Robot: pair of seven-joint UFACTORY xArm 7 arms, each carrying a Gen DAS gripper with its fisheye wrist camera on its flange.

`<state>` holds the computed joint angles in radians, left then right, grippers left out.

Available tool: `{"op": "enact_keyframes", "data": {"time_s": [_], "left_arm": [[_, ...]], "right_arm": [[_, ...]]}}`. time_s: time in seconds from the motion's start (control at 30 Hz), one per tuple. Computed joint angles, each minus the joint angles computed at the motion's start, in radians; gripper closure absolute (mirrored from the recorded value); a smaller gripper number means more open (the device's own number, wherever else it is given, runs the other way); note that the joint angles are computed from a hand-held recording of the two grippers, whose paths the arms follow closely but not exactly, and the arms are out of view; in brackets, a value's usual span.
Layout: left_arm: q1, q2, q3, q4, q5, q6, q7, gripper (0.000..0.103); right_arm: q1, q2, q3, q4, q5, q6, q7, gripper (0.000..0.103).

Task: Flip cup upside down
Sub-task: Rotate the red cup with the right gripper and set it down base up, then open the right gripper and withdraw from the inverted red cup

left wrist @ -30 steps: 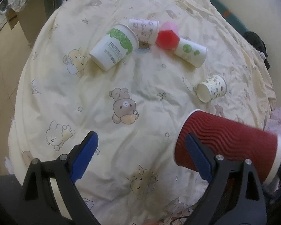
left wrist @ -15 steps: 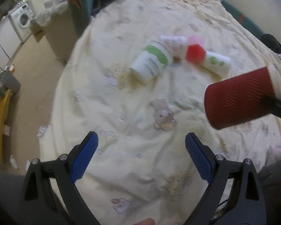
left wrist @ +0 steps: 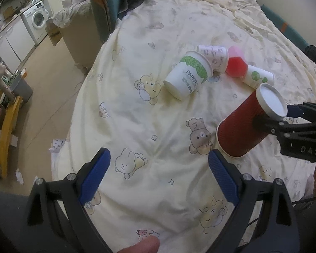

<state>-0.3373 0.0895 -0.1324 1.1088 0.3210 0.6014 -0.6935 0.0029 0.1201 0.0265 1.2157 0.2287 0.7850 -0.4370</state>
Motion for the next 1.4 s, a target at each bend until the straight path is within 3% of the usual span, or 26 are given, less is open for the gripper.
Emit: {"op": "enact_keyframes", "data": {"time_s": [0.27,0.3,0.37,0.6,0.8,1.0,1.17,1.4], "left_arm": [[0.001,-0.001,-0.003,-0.008,-0.025,-0.018,0.021,0.008],[0.0,-0.002,-0.004,-0.009,-0.027,-0.02,0.024,0.005],[-0.004,-0.013,-0.005,-0.018,-0.019,-0.032,0.017,0.001],[-0.01,-0.053,-0.016,-0.054,0.039,-0.09,-0.007,0.0],[0.006,-0.122,-0.026,-0.116,0.101,-0.171,-0.099,0.0],[0.044,-0.219,-0.077,-0.189,0.258,-0.191,-0.233,0.0],[0.074,-0.277,-0.111,-0.242,0.286,-0.223,-0.267,0.0],[0.135,-0.311,-0.179,-0.269,0.43,-0.22,-0.409,0.0]], "right_arm": [[-0.014,0.0,0.002,-0.007,0.062,-0.021,-0.033,0.034],[-0.018,-0.003,0.003,-0.009,0.082,-0.019,-0.045,0.032],[-0.022,-0.02,0.002,-0.025,0.12,-0.028,-0.058,0.018],[-0.031,-0.115,-0.018,-0.095,0.25,-0.072,-0.095,0.014],[-0.02,-0.316,-0.076,-0.275,0.371,-0.192,-0.116,0.007],[0.022,-0.517,-0.132,-0.46,0.361,-0.328,-0.084,0.0],[0.089,-0.605,-0.202,-0.562,0.383,-0.408,-0.089,0.0],[0.149,-0.661,-0.189,-0.726,0.312,-0.656,-0.027,0.0]]}}
